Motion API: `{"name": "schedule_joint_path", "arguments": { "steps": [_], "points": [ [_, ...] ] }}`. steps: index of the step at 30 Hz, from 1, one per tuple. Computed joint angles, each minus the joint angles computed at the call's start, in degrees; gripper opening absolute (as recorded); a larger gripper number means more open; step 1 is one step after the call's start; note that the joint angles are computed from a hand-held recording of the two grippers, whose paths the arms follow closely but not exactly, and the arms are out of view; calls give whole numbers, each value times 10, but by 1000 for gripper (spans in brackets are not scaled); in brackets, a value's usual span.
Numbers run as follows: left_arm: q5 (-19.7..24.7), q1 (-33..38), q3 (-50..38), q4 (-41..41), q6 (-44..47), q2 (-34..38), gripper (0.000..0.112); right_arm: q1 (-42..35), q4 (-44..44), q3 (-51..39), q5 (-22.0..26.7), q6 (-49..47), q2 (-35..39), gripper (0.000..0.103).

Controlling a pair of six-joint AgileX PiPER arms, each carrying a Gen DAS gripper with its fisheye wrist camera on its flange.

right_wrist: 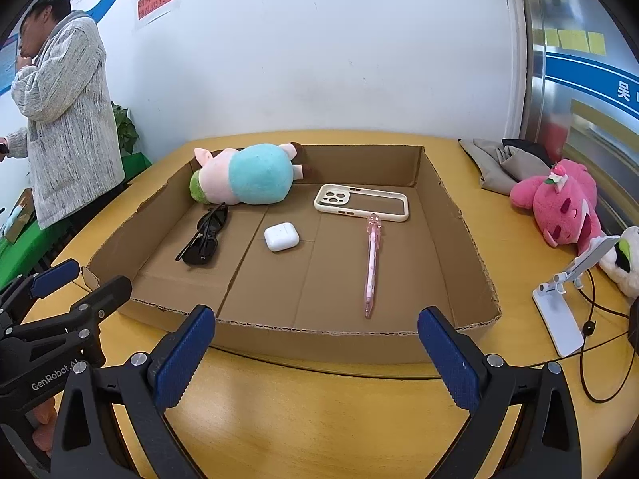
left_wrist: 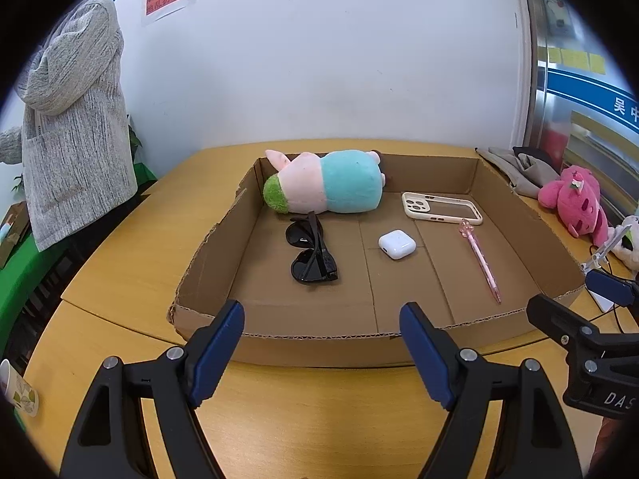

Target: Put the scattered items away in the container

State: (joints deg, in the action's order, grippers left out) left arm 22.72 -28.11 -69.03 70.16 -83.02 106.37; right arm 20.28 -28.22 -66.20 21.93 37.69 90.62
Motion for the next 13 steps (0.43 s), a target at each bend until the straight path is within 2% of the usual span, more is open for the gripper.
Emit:
{"name": "schedule_joint_path", "arguments": {
  "steps": [10,13],
  "points": [
    [28,-12,7,-20,7,-6,80,1,-22,6,-4,17,4,103],
    [23,-11,12,-29,13,-9,80,1,-28,8,-6,19,3,103]
  ]
}}
